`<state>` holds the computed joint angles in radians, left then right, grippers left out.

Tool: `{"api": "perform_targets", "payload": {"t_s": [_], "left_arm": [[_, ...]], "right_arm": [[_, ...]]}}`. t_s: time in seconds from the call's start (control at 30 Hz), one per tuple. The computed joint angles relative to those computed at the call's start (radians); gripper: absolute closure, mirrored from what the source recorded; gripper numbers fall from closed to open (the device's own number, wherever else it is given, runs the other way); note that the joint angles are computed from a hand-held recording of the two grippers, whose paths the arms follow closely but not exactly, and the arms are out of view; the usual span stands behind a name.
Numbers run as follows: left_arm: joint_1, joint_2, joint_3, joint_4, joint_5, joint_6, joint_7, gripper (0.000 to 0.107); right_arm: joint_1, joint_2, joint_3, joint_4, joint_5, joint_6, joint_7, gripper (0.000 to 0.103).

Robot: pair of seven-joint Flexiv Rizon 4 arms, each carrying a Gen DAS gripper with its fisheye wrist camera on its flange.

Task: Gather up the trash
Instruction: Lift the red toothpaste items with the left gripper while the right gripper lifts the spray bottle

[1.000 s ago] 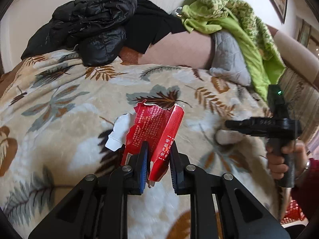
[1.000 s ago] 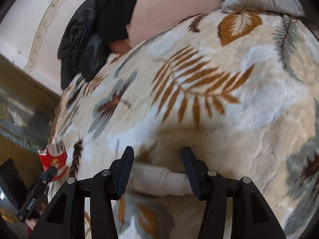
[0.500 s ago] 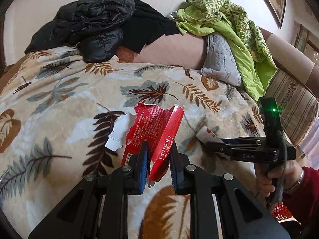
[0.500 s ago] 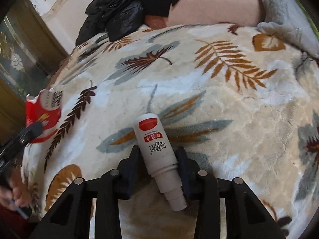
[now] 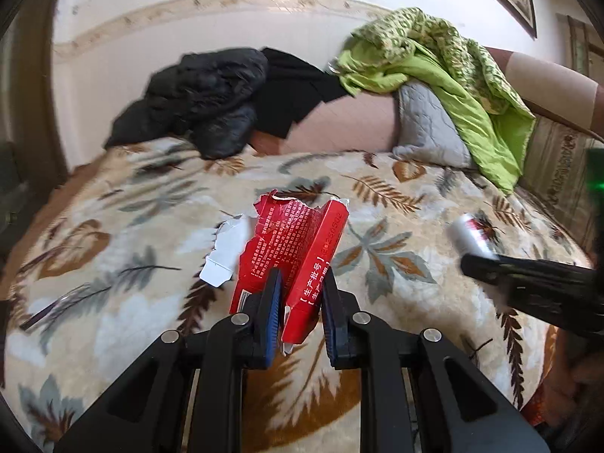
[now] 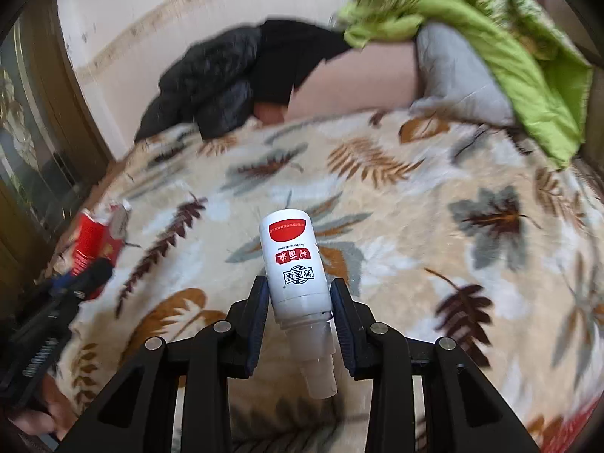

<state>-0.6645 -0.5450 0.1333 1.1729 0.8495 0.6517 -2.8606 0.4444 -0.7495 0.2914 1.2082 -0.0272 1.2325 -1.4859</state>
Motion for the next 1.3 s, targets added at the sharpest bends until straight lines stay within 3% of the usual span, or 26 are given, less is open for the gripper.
{"api": "perform_targets", "payload": {"t_s": [0.2,0.4,0.53,0.77,1.3], "left_arm": [[-0.072,-0.012,0.002,-0.04,0.047,-0.149,-0.031,0.088],[-0.105,-0.032,0.001,-0.074,0.096,-0.223,0.005,0.088],[-0.104,-0.027,-0.003,-0.066,0.099,-0.226,-0.009,0.088],[-0.091,-0.01,-0.011,-0.04,0.1,-0.219,-0.031,0.088],[-0.081,-0.018,-0.019,-0.048,0.097,-0.219,-0.02,0.088]], "right_arm": [[0.006,0.12,-0.024,0.228,-0.02,0.188,0.044,0.067],[-0.004,0.141,-0.025,0.291,-0.063,0.241,0.089,0.067],[0.037,0.149,-0.103,0.324,-0.123,0.306,0.159,0.067],[0.022,0.144,-0.098,0.33,-0.181,0.323,0.215,0.067],[-0.01,0.128,-0.043,0.314,-0.212,0.321,0.212,0.067]]}}
